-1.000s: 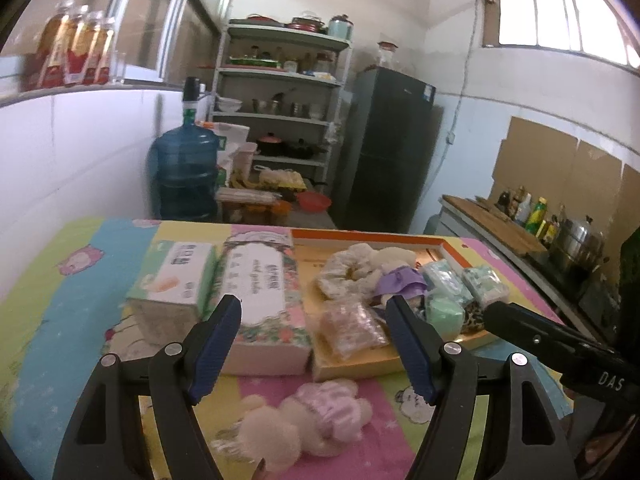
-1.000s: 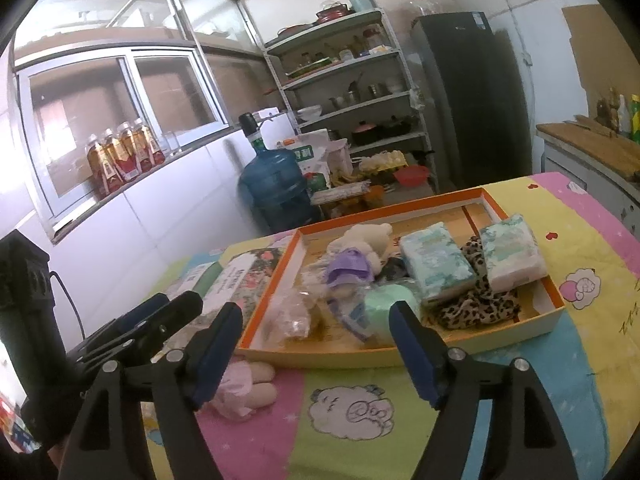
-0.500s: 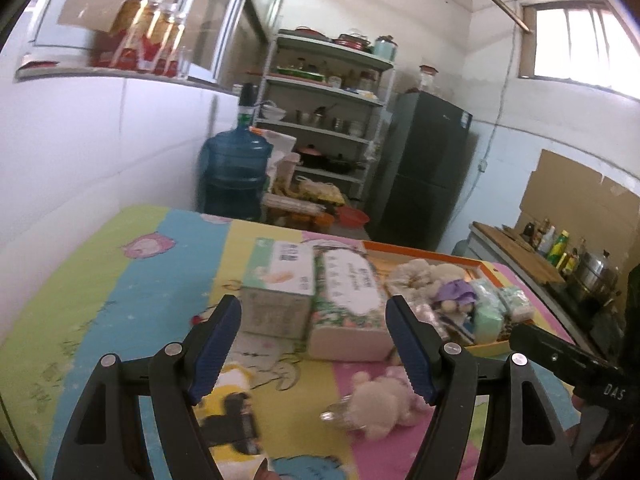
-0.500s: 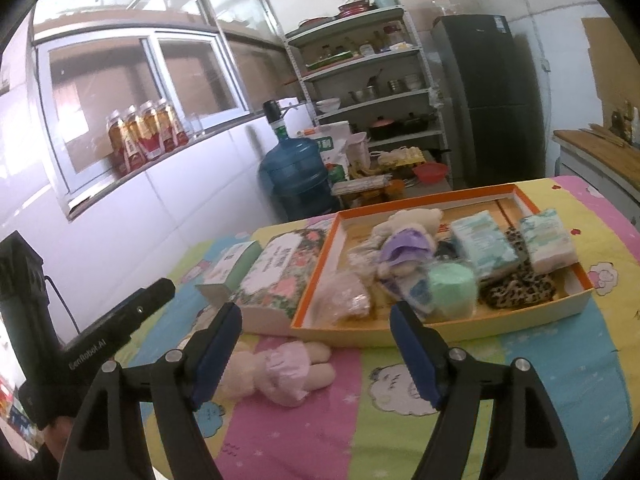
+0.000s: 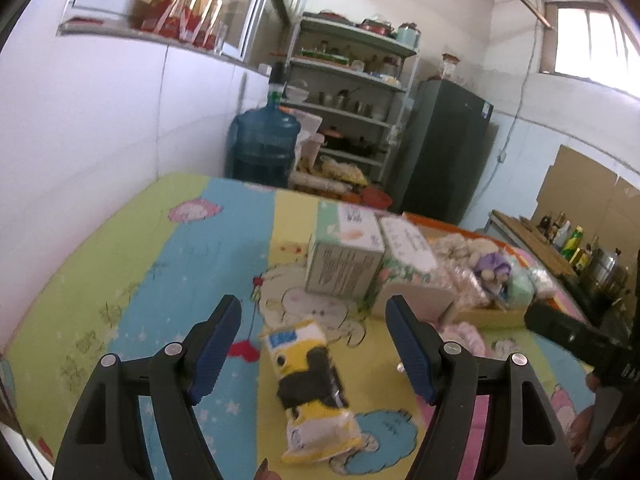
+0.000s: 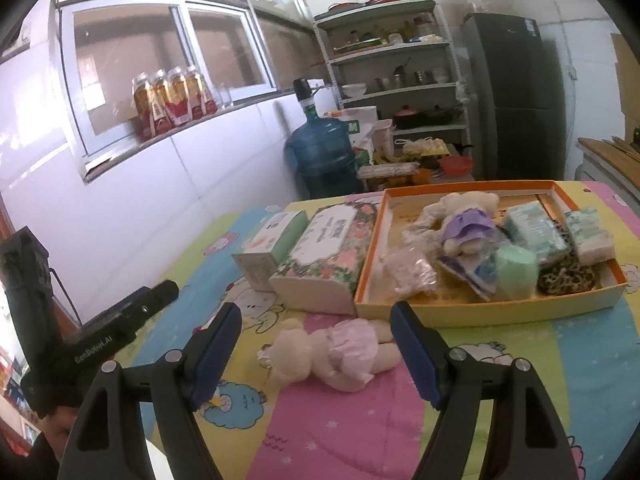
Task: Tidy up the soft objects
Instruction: 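Withdraw both tools from the box lid toward the snack bag and teddy bear, then grasp the yellow-black snack bag with left tool while right tool grasps the pink-dressed teddy bear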
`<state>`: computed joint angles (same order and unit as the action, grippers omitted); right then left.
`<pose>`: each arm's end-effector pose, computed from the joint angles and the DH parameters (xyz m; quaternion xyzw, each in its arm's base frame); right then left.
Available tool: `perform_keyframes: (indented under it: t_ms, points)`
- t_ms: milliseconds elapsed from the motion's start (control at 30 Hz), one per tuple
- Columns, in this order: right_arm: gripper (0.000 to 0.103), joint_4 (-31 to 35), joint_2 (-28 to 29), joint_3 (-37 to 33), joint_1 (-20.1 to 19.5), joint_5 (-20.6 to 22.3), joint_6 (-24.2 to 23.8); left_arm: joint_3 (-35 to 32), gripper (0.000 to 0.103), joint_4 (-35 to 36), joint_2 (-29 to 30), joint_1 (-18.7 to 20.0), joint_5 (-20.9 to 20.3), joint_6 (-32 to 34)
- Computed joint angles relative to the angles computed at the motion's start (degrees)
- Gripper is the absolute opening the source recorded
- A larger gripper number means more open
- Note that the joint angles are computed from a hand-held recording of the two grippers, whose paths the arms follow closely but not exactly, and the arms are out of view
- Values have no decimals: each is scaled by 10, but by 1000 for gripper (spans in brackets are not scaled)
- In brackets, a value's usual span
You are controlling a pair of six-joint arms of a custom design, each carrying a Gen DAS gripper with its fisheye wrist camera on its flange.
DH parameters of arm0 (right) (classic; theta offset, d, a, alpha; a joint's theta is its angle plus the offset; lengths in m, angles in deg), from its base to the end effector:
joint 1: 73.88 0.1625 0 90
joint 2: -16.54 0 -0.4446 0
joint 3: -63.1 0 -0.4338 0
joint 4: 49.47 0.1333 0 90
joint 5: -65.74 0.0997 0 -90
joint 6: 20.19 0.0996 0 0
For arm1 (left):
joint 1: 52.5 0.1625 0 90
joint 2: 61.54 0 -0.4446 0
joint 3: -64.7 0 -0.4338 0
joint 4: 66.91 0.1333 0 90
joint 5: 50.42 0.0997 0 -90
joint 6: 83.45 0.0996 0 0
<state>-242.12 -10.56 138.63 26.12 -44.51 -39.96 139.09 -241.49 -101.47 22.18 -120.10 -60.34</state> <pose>0.2393 -0.7881 0.0667 0.1477 -0.8674 0.4336 0.1941 -0.0585 -0.8489 0.2190 0.2229 0.8666 -0.4051 0.1877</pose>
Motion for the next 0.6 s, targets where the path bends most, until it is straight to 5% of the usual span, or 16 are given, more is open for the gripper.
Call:
perform_keyframes:
  t_ms: [600]
  points:
    - [76,26,2,-4,-6,-1,2,-19,76,52,30,8,40,-34]
